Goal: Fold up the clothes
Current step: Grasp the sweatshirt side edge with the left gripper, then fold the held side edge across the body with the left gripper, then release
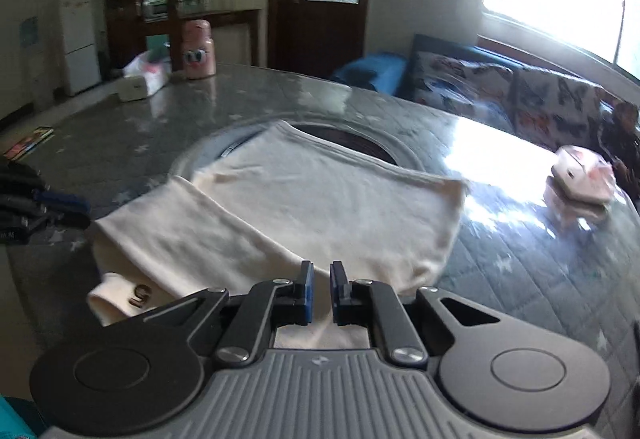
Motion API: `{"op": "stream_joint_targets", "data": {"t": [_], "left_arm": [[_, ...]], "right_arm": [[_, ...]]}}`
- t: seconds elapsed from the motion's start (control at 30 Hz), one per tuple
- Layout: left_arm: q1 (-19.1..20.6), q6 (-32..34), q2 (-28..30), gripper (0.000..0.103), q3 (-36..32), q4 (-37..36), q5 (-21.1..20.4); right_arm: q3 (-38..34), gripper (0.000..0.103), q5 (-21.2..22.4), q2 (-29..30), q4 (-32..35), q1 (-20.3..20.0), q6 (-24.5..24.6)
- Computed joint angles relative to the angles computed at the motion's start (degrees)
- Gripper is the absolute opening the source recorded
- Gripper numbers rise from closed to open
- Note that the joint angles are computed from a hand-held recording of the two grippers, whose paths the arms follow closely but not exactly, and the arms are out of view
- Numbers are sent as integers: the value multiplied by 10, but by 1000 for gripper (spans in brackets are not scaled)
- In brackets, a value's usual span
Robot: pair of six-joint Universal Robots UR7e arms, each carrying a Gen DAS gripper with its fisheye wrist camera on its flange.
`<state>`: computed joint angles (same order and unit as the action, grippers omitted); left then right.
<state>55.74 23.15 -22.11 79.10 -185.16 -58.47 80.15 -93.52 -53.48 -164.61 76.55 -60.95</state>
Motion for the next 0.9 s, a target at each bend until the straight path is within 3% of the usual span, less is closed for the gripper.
{"op": "stream_joint_targets", "data": {"t": [0.23, 0.4, 0.53, 0.8, 0.9], "left_arm": [[5, -12, 32, 12, -83, 39, -65], [18, -25, 99, 12, -199, 110, -79], [24, -22, 137, 12, -261, 149, -50], [20, -4, 107, 13, -204, 120, -66], [18, 9, 104, 13, -191, 126, -64]], "right_arm": [[-24, 8, 14, 25, 17, 0, -2], [-40, 8, 19, 41, 18, -5, 12], [-45, 8, 1, 48, 15, -8, 9], [-5, 14, 32, 5, 48, -13, -21], [14, 15, 21, -7, 57, -16, -41]]}}
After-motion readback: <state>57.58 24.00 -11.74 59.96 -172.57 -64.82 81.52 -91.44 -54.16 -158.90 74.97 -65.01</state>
